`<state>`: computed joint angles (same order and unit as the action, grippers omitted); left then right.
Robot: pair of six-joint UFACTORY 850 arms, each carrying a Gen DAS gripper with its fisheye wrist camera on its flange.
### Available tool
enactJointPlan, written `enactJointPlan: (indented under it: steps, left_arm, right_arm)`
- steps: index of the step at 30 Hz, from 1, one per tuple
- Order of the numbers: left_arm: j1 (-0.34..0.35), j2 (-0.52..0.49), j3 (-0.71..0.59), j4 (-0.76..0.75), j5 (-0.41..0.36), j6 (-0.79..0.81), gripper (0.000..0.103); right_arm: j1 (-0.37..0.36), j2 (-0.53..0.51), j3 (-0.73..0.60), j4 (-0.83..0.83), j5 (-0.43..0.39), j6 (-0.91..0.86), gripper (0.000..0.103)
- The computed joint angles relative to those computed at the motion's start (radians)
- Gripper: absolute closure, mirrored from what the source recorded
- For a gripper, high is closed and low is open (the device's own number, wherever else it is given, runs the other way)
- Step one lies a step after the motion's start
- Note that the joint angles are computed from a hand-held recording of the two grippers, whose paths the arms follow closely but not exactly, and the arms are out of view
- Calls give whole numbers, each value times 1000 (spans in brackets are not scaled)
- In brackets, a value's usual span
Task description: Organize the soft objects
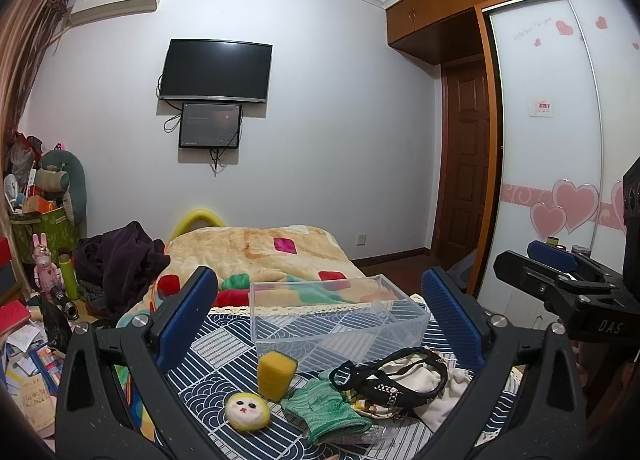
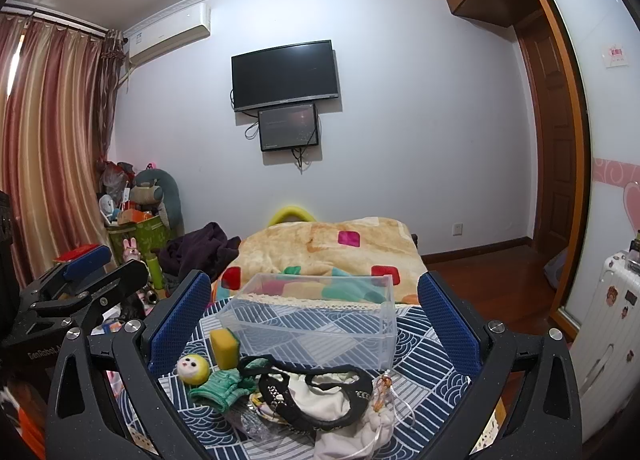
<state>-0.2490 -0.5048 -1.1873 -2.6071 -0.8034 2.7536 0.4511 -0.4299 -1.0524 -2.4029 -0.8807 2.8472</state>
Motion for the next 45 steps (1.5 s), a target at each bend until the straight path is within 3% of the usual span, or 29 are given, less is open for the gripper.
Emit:
enactJointPlan:
  steps: [35, 41, 45]
  left_arm:
    - [3, 0, 0, 8, -7, -8, 0]
    - [3, -23, -34, 27, 60, -37, 0]
    - [1, -61, -72, 69, 135, -81, 0]
  right_arm:
    - [7, -3, -4, 2, -2, -2, 0]
    - [6, -9, -13, 17, 11, -16, 0]
    - [-9, -25, -29, 17, 72, -11, 0]
